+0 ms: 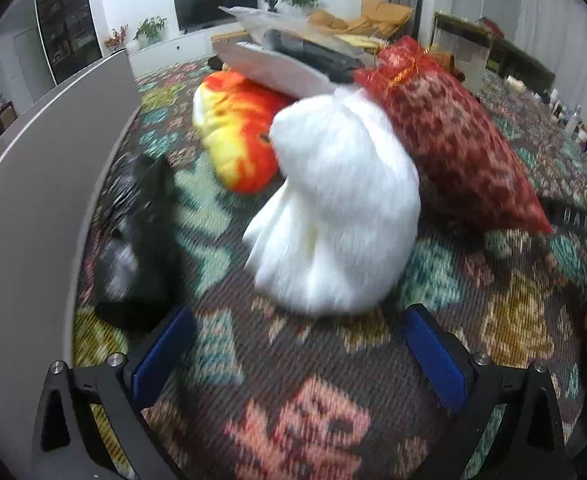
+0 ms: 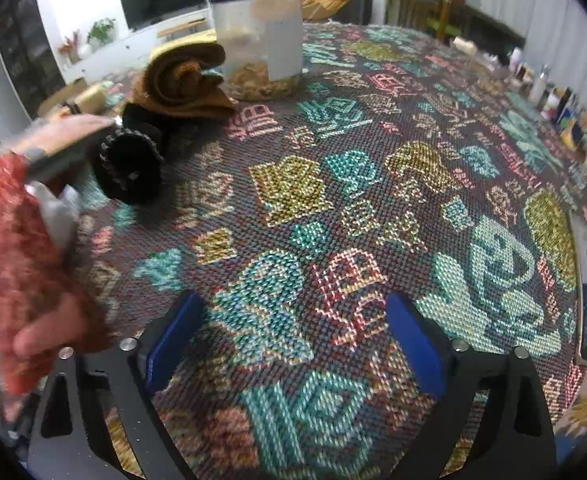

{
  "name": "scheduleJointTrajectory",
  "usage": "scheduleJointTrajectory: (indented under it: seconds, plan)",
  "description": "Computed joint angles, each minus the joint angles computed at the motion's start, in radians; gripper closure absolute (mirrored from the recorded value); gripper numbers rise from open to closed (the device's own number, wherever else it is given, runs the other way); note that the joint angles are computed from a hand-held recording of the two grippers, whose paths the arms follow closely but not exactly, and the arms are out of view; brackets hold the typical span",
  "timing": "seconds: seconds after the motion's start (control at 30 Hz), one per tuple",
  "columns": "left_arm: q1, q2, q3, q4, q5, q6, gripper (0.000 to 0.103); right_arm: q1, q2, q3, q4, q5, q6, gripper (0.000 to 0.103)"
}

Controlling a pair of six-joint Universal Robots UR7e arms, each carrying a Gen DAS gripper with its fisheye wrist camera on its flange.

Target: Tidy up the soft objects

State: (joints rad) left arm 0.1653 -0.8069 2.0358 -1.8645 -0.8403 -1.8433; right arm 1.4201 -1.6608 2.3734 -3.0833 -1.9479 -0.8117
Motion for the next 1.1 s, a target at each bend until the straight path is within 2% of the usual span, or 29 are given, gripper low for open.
scheduleJointTrajectory:
  seconds: [1.1]
  plan:
    - [-0.010,-0.007,0.019,-0.011,0.007,-0.011,0.000,0.010,-0.019,0.026,-0.007,-0.006,0.008,0.005]
